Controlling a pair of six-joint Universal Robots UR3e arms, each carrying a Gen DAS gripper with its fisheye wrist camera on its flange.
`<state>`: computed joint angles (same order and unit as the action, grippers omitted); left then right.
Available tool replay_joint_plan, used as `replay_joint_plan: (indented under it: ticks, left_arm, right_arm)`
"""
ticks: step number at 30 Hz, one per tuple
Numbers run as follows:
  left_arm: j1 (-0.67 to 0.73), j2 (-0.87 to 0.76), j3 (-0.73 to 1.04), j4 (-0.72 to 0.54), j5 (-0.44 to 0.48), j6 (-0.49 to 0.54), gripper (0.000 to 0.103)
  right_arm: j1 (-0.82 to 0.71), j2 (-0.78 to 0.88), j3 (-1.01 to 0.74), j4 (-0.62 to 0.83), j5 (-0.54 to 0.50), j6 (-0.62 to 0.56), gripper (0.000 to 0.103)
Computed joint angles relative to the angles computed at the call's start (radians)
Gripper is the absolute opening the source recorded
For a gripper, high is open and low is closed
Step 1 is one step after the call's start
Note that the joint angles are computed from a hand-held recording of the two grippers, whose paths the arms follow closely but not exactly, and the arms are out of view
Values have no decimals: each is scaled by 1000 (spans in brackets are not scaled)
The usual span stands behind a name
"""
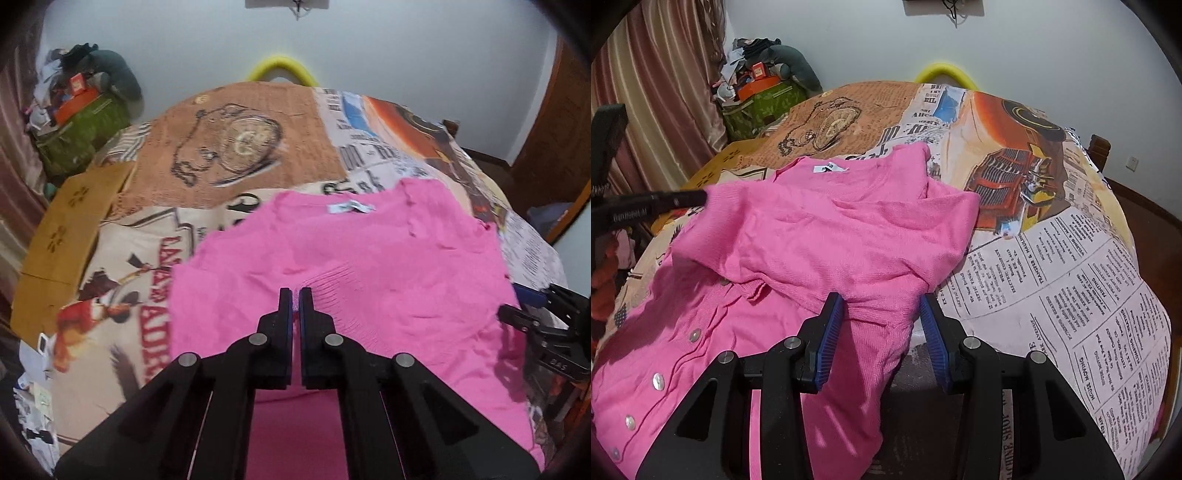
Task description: Fold small clothes
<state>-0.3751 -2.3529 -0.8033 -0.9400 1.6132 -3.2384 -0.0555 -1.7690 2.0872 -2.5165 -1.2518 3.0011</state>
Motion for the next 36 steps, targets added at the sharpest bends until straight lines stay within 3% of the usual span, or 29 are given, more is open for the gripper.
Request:
replay_joint_plan:
  ticks: [4, 12, 15, 17, 19, 23, 25, 27, 28, 29, 36]
  left_arm:
    - [25, -24, 20, -22, 27, 10, 2]
    - [51, -16, -31, -30, -19, 15, 3]
    - [63, 24, -86, -41, -72, 17, 20]
    - [66, 57, -143, -26, -93, 13, 43]
    - [69, 87, -203, -10, -121, 15, 45]
    - [81, 88, -226, -48, -206, -2, 45]
    - [73, 76, -223, -43, -204, -14, 45]
    - [48, 62, -212, -21, -166, -8, 34]
    - [38, 50, -194, -23, -160, -2, 19]
    - [32, 40, -177, -31, -157, -3, 12]
    - [-16, 52, -189, 36, -53, 22, 4]
  right_arm:
    - [5, 1, -10, 12, -10, 6, 40]
    - [-14, -25, -25, 43, -7, 3, 40]
    - [-19, -37, -28, 54, 0, 0, 40]
    - [-9, -39, -29, 55, -12, -1, 40]
    - [2, -42, -24, 53, -25, -2, 40]
    - [27, -35, -12, 55, -55, -2, 43]
    - [42, -30, 1, 41, -78, 0, 45]
    - [49, -33, 10, 28, -88, -5, 46]
    - [52, -31, 7, 28, -93, -8, 46]
    - [55, -27, 2, 27, -98, -9, 46]
    - [103, 28, -16, -44, -164, -4, 46]
